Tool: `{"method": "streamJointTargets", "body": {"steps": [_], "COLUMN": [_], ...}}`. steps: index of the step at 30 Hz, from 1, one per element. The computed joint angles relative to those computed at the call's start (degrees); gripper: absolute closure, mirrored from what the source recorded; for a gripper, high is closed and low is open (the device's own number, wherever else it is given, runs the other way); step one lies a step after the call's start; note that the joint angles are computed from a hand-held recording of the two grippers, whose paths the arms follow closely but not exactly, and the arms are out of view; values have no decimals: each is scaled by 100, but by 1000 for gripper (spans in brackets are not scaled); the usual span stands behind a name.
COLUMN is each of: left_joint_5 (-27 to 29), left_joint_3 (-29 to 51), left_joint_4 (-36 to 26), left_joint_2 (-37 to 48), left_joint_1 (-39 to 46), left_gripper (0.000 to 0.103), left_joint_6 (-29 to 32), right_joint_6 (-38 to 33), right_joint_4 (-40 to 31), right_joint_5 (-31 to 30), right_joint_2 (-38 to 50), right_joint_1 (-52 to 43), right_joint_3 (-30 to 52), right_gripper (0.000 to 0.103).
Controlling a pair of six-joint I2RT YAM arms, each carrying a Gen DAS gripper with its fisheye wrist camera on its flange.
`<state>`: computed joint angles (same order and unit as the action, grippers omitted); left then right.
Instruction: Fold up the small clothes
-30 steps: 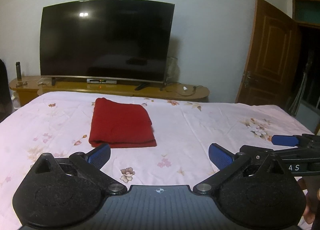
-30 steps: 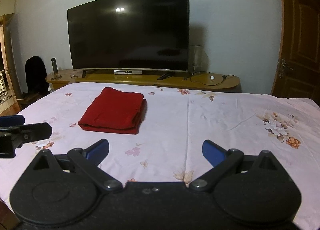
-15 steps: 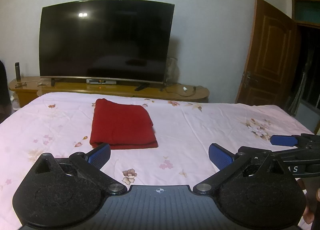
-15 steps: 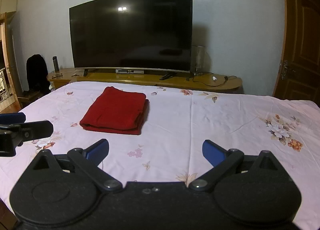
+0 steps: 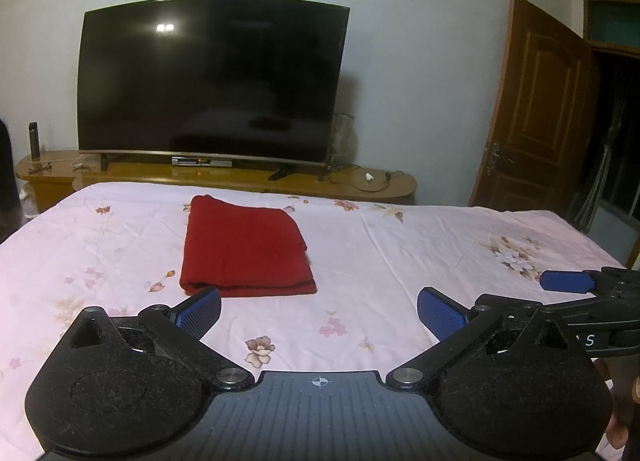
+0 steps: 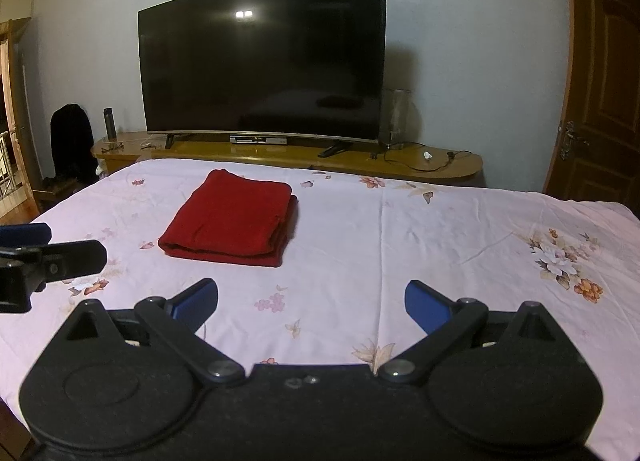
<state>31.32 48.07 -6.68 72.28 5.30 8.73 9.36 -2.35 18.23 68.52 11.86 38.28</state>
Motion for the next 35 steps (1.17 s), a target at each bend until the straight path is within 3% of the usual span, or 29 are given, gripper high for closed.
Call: {"method": "streamJointTargets", "body": {"steps": [35], "left_joint_5": [32], "left_joint_3": [-78], "left_joint_4": [404], "left_joint_2": [169], "left_joint_1": [62], "left_gripper": [0], "left_joint_6": [-19], "right_joint_6": [-53], "right_joint_4": [173], "right_joint_5": [-90], "right_joint_2": [180], "right_joint_1": [-76], "right_joint_3": [-10], "right_gripper": [3]}}
